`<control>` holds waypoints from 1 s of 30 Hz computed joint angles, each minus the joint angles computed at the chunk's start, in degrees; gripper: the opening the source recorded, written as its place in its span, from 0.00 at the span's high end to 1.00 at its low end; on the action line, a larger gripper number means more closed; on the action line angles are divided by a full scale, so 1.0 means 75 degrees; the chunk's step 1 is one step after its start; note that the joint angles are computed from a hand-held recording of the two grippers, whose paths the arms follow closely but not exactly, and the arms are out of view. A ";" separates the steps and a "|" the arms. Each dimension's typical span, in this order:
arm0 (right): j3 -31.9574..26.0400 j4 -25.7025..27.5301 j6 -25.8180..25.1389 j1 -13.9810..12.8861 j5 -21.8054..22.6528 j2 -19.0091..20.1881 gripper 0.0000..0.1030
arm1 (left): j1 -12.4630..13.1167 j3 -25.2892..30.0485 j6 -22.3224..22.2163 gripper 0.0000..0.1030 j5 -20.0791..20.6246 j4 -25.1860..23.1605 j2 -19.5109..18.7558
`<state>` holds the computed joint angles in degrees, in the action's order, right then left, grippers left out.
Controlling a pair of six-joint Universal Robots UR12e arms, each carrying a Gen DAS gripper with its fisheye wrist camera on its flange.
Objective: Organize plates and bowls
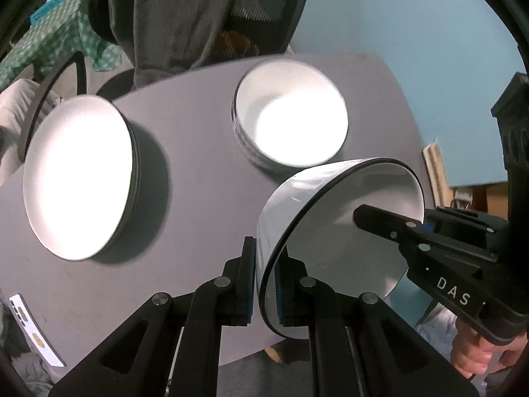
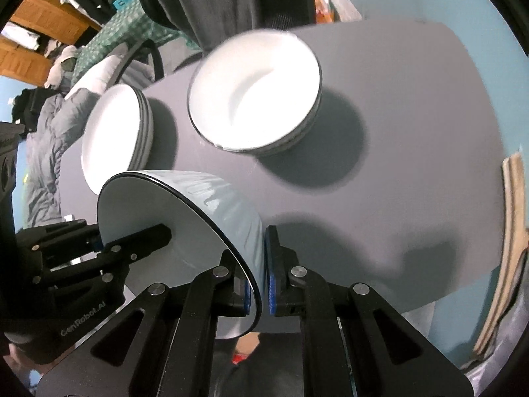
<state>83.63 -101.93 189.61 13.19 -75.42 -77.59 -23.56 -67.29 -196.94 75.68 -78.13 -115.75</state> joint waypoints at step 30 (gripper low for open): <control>-0.1473 0.0738 -0.0424 -0.0159 -0.0057 0.1236 0.92 | -0.0003 0.1851 -0.0218 0.91 0.0695 -0.0663 -0.1392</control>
<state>72.58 -96.40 186.43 12.00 -75.85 -68.32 -23.58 -53.41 -198.58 80.89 -83.10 -126.19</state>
